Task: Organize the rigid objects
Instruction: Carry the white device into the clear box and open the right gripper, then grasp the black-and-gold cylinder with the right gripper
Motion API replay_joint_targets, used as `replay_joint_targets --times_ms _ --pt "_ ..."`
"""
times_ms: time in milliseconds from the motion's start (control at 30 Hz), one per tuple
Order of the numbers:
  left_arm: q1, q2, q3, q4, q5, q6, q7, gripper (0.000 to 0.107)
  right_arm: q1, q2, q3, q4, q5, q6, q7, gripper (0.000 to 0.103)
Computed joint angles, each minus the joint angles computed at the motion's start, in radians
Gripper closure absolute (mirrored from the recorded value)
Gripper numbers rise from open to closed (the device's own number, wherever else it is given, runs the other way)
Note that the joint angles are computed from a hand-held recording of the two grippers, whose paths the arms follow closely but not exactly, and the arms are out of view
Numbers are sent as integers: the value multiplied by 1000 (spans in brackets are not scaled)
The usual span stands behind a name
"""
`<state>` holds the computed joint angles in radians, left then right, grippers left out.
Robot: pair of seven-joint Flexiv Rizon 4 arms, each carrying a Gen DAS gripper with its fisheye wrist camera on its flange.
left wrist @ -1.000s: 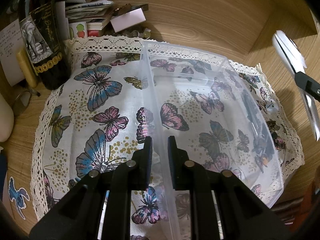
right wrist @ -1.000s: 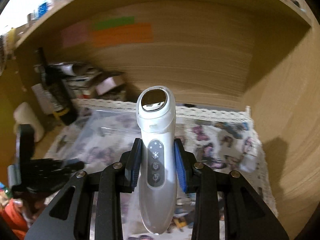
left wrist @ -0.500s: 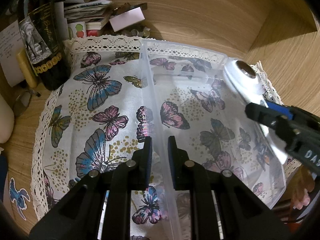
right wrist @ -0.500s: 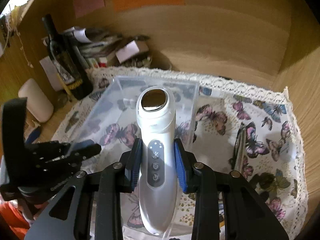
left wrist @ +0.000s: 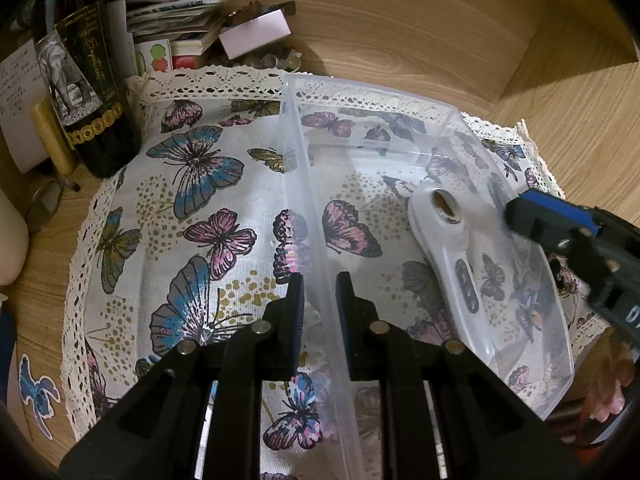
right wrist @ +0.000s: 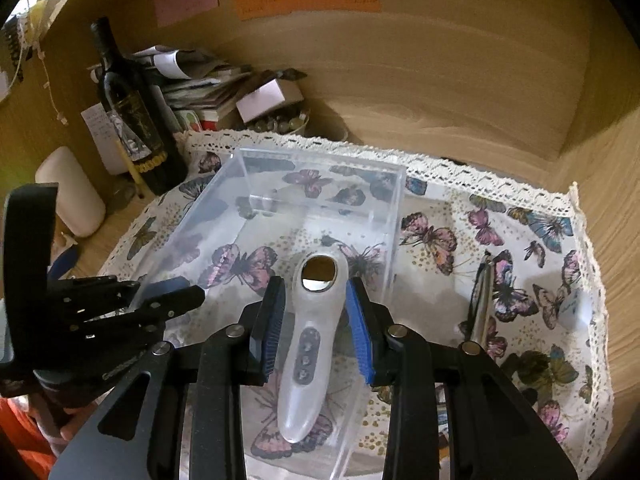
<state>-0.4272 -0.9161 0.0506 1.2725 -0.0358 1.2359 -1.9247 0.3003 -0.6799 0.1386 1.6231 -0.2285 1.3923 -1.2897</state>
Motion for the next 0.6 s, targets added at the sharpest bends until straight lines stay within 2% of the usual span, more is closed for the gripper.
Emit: replay_joint_targets --times_ms 100,167,300,433,533,600 --pt "0 0 1 0 2 1 1 91 -1 20 -14 24 12 35 21 74" --pt "0 1 2 2 4 2 2 91 16 40 -55 52 6 65 54 74" --pt "-12 7 12 7 13 5 -6 91 66 85 -173 121 -26 109 158 74" --pt "-19 11 18 11 20 9 -14 91 151 125 -345 209 -89 137 297 73" --pt "-23 13 22 11 25 6 -19 91 150 136 -382 246 -121 122 357 73" --pt "-23 14 22 11 28 4 -20 91 130 137 -371 260 -135 106 383 73"
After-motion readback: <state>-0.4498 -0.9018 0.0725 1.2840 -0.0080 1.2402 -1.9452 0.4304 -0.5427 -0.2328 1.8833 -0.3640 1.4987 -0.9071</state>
